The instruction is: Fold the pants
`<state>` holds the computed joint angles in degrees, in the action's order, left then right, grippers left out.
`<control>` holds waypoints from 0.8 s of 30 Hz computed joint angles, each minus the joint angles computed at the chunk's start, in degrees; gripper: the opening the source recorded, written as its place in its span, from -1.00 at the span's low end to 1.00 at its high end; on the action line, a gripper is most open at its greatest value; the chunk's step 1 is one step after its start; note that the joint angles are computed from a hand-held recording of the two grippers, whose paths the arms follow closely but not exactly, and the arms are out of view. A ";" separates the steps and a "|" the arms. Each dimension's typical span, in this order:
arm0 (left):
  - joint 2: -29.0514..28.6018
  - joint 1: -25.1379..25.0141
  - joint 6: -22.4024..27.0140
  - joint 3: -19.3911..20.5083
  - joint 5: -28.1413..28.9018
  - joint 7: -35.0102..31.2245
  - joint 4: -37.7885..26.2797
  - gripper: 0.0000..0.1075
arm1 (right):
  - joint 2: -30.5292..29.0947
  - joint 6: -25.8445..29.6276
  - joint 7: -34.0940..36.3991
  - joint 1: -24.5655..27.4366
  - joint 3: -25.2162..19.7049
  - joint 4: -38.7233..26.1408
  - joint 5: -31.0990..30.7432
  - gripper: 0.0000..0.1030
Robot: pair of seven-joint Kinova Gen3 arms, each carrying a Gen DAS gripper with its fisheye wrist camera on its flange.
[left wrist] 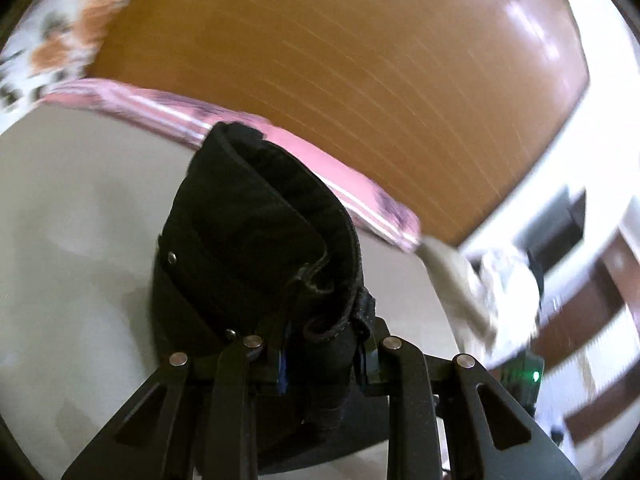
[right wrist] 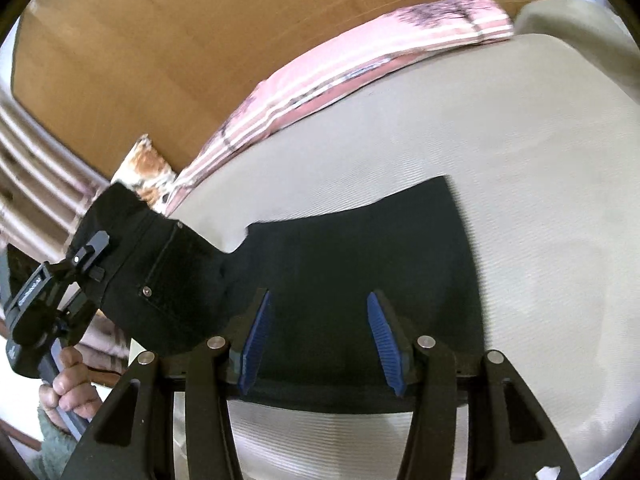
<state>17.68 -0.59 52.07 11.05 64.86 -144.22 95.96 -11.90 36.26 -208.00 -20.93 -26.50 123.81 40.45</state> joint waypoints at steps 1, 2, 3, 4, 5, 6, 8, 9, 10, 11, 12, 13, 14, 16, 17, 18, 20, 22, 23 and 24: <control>0.51 1.46 -0.23 0.57 -1.30 0.46 -0.70 -0.55 | -0.79 0.04 -0.38 0.06 0.08 0.76 -0.26 -0.06; 0.97 2.77 -0.49 1.09 -2.60 0.87 -1.19 -0.55 | -1.73 0.19 -1.01 0.37 0.01 1.62 -0.70 -0.06; 1.91 4.76 -0.78 1.66 -4.84 2.19 -2.10 -0.55 | -2.76 0.00 -1.68 0.88 -0.09 2.65 -1.19 -0.06; 2.61 5.91 -0.89 2.15 -6.25 3.02 -2.57 -0.55 | -3.65 -0.26 -2.35 1.57 -0.49 3.56 -1.57 -0.06; 3.51 7.10 -1.08 2.92 -8.15 3.89 -3.11 -0.55 | -4.83 -0.45 -2.95 2.32 -0.85 4.73 -2.24 -0.06; 4.52 8.69 -1.75 3.58 -10.48 4.95 -3.54 -0.55 | -5.42 -0.51 -3.22 3.12 -1.47 5.28 -2.79 -0.06; 5.66 11.91 -3.19 3.49 -14.20 6.90 -3.53 -0.55 | -7.16 -0.85 -2.66 4.21 -1.84 6.68 -4.63 -0.06; 5.92 12.99 -4.06 3.95 -16.01 7.49 -3.11 -0.55 | -7.86 -1.03 -2.34 4.79 -2.07 7.35 -5.44 -0.06; 6.87 15.04 -5.31 3.81 -18.34 8.11 -3.06 -0.55 | -8.27 -1.23 -1.87 5.35 -2.31 7.76 -6.16 -0.06; 6.93 16.02 -6.07 3.94 -19.74 8.77 -2.23 -0.55 | -8.66 -1.79 -1.21 5.84 -2.22 8.35 -6.93 -0.06; 7.58 16.42 -7.01 4.83 -21.86 10.03 -2.14 -0.55 | -9.05 -2.65 -0.45 6.25 -1.88 9.09 -7.79 -0.06; 8.13 17.75 -8.17 4.76 -24.02 11.56 -2.02 -0.55 | -9.32 -3.34 0.04 6.87 -1.92 9.64 -8.43 -0.06; 8.36 18.82 -9.69 4.95 -25.76 12.22 -1.45 -0.54 | -9.62 -4.12 0.73 7.40 -1.76 10.17 -9.11 -0.06; 7.78 19.83 -13.02 6.09 -28.12 12.20 0.10 -0.50 | -9.87 -6.88 2.30 8.44 -1.03 11.40 -10.25 -0.06; 7.57 20.24 -13.55 6.42 -29.21 12.98 -0.02 -0.46 | -9.57 -7.94 3.06 9.15 -0.99 11.51 -10.66 -0.06; 7.56 20.48 -13.36 6.73 -30.19 13.80 -0.53 -0.44 | -9.37 -9.40 4.14 9.66 -0.55 11.90 -11.09 -0.06; 6.65 20.51 -12.11 6.93 -32.31 15.18 -1.05 -0.29 | -8.90 -12.26 7.24 10.05 1.02 12.49 -12.27 -0.06; 5.75 18.75 -10.13 8.17 -32.05 13.39 -0.79 -0.15 | -8.38 -15.78 10.80 9.86 3.17 13.18 -13.49 -0.06; 5.02 16.79 -8.06 9.04 -30.79 11.10 -0.56 -0.04 | -8.08 -16.86 12.86 9.71 4.23 13.31 -14.39 -0.06; 4.73 15.89 -6.91 9.39 -29.80 9.72 -0.50 0.00 | -7.56 -18.46 15.19 8.62 6.36 13.51 -15.07 -0.06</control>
